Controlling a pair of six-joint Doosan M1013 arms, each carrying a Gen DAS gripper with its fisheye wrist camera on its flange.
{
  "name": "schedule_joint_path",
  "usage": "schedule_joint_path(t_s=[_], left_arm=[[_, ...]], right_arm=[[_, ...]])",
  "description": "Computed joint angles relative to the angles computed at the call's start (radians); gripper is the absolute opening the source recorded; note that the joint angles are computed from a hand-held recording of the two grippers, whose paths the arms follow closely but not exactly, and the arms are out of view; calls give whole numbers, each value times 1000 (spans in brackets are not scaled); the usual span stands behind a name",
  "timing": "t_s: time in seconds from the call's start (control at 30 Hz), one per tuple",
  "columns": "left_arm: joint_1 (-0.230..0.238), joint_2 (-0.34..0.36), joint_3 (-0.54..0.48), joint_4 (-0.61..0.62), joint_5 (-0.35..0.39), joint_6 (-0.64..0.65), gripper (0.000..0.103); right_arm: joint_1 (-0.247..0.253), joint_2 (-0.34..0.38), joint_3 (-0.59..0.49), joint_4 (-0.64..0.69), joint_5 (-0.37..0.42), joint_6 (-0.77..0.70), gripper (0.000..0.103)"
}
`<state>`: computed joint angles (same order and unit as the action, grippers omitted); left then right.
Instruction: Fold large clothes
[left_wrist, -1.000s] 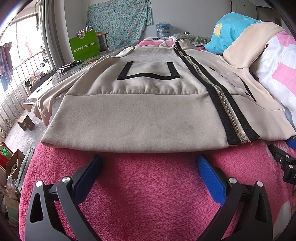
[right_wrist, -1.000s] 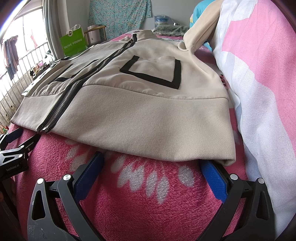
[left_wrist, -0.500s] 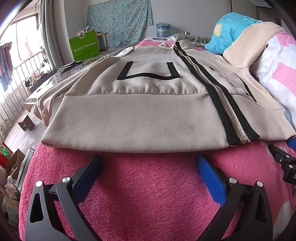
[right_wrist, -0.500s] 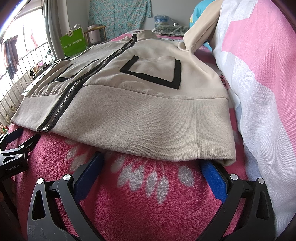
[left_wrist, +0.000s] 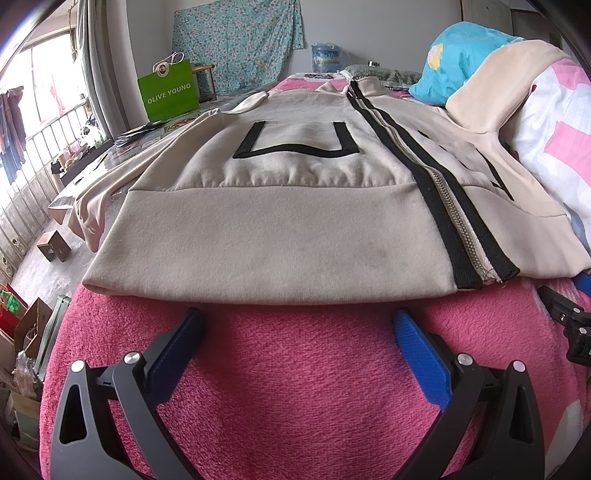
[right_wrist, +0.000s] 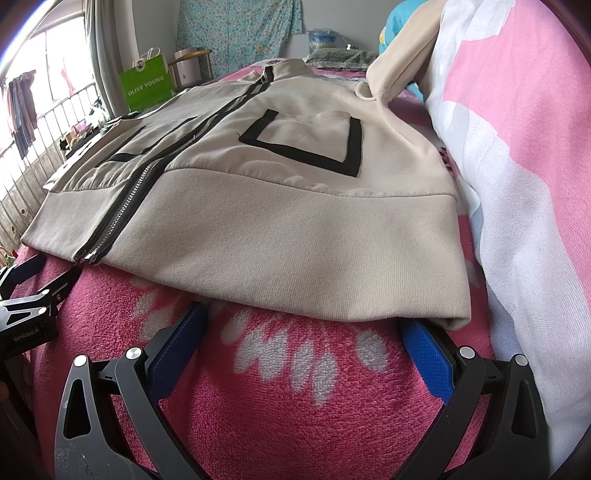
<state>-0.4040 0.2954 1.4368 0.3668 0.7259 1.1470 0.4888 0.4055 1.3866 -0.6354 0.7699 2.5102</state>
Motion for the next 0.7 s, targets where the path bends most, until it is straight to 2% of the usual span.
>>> schedule_joint_path(t_s=[0.1,0.2,0.27,0.37,0.43,0.5,0.53,0.57,0.63,0.67,0.7], left_arm=[[0,0,-2,-1,3,2,99],[3,3,-24,-30,44,25,99],[-3,-12,-25,4,57,17,99],[-18,-46,-18,58,-3,56,99],[-20,-43,-52,9,-28,117,99],[-2,-9,-144,-210,-31,274,99],[4,19,-206,-308,-15,338,94],[6,41,-256,-354,2,378,83],[-12,114,-416,-377,71,451,79],[-27,159,-517,-398,107,504,74],[-35,186,-576,-419,120,545,72]], right_arm=[[0,0,-2,7,5,-7,98],[5,-12,-2,7,20,1,96],[-2,-38,17,49,-27,8,86],[-16,-60,-3,130,-40,-5,74],[-26,-72,-39,152,-52,-14,64],[-38,-85,-79,172,-84,-34,57],[-42,-87,-102,165,-94,-36,54],[-43,-87,-153,106,-66,-24,54],[-42,-80,-258,-56,27,54,54],[-53,-78,-300,-59,54,53,54],[-72,-77,-343,-29,75,35,54]])
